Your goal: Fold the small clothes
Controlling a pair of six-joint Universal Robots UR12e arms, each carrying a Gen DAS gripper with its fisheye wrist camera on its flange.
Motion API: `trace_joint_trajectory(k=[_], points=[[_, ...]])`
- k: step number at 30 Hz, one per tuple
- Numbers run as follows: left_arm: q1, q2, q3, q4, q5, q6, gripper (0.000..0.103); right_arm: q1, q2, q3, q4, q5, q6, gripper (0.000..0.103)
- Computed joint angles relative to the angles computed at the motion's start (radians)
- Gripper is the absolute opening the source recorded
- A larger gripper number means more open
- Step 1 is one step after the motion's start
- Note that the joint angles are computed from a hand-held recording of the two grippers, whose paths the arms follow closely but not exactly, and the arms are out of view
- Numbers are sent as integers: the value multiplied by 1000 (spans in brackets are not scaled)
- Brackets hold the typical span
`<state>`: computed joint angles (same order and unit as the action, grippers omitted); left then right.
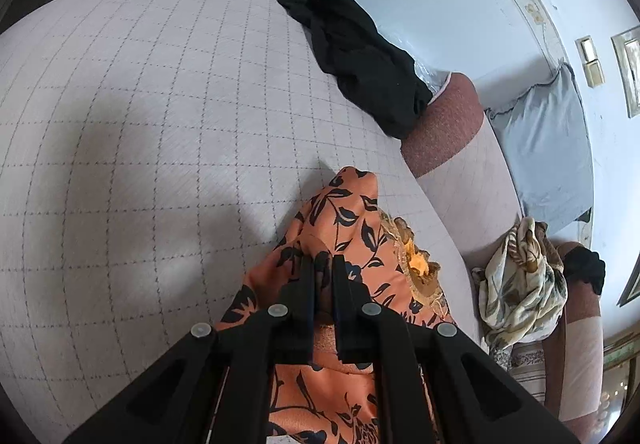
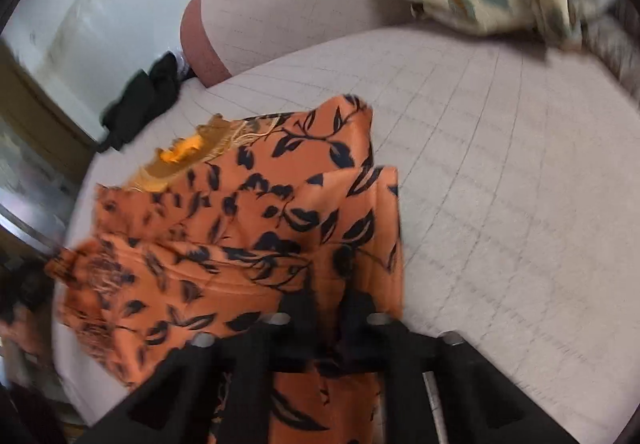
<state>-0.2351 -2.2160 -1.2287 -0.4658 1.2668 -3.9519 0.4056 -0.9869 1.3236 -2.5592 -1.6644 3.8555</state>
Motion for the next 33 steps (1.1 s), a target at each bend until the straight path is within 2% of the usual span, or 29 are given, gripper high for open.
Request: trace_joint_trajectory(k=[3, 5, 7, 9, 10, 12, 13, 14, 15, 16, 17, 19, 20, 21, 22, 23, 24, 26, 27, 30, 31, 33], points=[[7, -7, 34, -27, -31, 27, 7, 5, -13, 14, -88, -63, 11, 7], [11, -20, 87, -68, -30, 54, 7, 0, -19, 13, -154, -97, 12, 7], [18, -57, 181, -104, -47, 76, 7, -15, -17, 5, -228, -113, 37, 7], [17, -109, 300, -213, -44, 122, 8, -30, 5, -33, -259, -141, 61, 7], [16, -155, 391, -301, -38, 152, 10, -41, 21, -53, -260, -146, 81, 7], [12, -225, 510, -397, -1, 141, 11, -59, 59, -93, -254, -110, 131, 11], [8, -256, 560, -432, 45, 123, 16, -73, 80, -103, -257, -73, 161, 11], [6, -276, 588, -450, 79, 116, 16, -78, 97, -120, -250, -63, 171, 12], [6, -289, 599, -452, 110, 111, 16, -83, 112, -130, -230, -55, 185, 18], [7, -288, 584, -430, 129, 99, 16, -86, 127, -139, -204, -47, 201, 21], [8, -274, 547, -390, 141, 80, 16, -94, 135, -135, -184, -25, 223, 29], [7, -210, 402, -232, 161, 34, 19, -109, 130, -97, -221, 8, 277, 41], [3, -181, 347, -192, 169, 45, 23, -112, 124, -75, -261, 3, 305, 57], [-4, -154, 303, -174, 183, 72, 32, -111, 114, -49, -312, -16, 333, 68], [-13, -132, 272, -178, 202, 101, 42, -109, 103, -23, -371, -48, 356, 71], [-24, -108, 239, -186, 224, 123, 46, -104, 86, 4, -433, -75, 364, 74], [-33, -86, 208, -193, 240, 136, 51, -101, 75, 17, -452, -79, 357, 74], [-50, -26, 122, -213, 250, 116, 55, -91, 41, 36, -410, -62, 323, 74], [-55, 5, 65, -177, 235, 77, 58, -87, 23, 47, -382, -41, 308, 74], [-70, 74, -93, -16, 176, -22, 74, -61, -10, 87, -392, 12, 309, 74], [-74, 84, -111, -16, 173, -34, 74, -49, -20, 106, -418, 56, 323, 74], [-84, 93, -130, -68, 176, -49, 74, -34, -28, 126, -448, 136, 324, 74]])
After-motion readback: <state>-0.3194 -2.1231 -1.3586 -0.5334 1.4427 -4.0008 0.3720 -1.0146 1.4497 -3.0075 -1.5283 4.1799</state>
